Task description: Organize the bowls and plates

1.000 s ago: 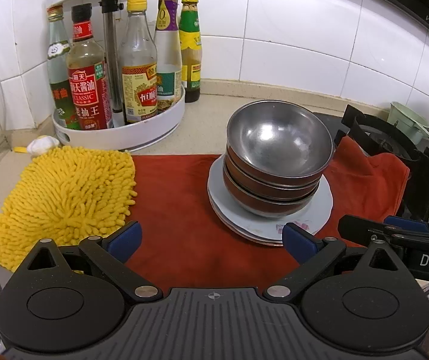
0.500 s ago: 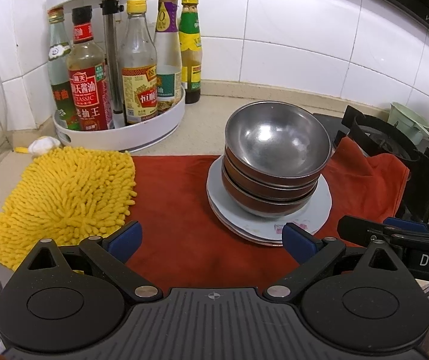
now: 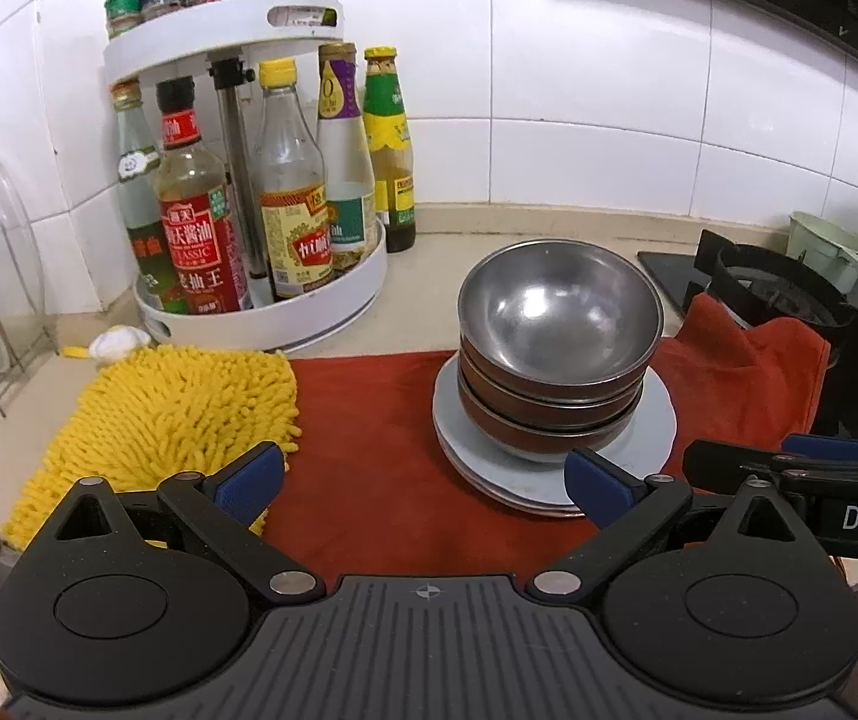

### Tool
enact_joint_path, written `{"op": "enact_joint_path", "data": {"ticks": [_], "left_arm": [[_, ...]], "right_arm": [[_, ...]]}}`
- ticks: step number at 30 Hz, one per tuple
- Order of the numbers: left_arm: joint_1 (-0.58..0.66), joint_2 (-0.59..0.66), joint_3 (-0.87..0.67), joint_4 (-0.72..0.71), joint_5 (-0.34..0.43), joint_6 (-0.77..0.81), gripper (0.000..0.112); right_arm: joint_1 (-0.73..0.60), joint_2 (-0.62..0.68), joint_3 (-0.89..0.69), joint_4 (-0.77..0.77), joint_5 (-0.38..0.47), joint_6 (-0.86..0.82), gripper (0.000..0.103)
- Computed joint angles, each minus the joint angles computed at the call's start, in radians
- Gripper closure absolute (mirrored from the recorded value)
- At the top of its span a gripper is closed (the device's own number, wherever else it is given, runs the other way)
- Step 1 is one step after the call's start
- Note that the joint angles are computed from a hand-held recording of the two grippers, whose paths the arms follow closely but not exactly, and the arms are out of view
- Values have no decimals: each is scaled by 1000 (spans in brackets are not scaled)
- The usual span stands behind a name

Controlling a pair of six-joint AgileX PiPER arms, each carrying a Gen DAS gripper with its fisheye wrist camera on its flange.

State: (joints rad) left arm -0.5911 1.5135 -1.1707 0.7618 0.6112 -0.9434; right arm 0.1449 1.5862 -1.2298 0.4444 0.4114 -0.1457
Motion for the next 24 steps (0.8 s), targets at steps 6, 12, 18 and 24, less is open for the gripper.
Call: {"op": "enact_joint_path", "data": {"ticks": [6, 12, 18, 24], "left_arm": [[5, -14, 17, -10, -25, 12, 15], [30, -33, 35, -75, -75, 66, 18], [45, -31, 38, -81, -101, 77, 16], [58, -18, 36, -62, -103, 50, 11]], "right_arm": [[0, -8, 4, -1, -1, -10, 23], [0, -11, 3, 7, 0, -23, 23], [2, -13, 0, 22, -2, -38, 23], [10, 3, -19, -7, 3, -5, 23]]}}
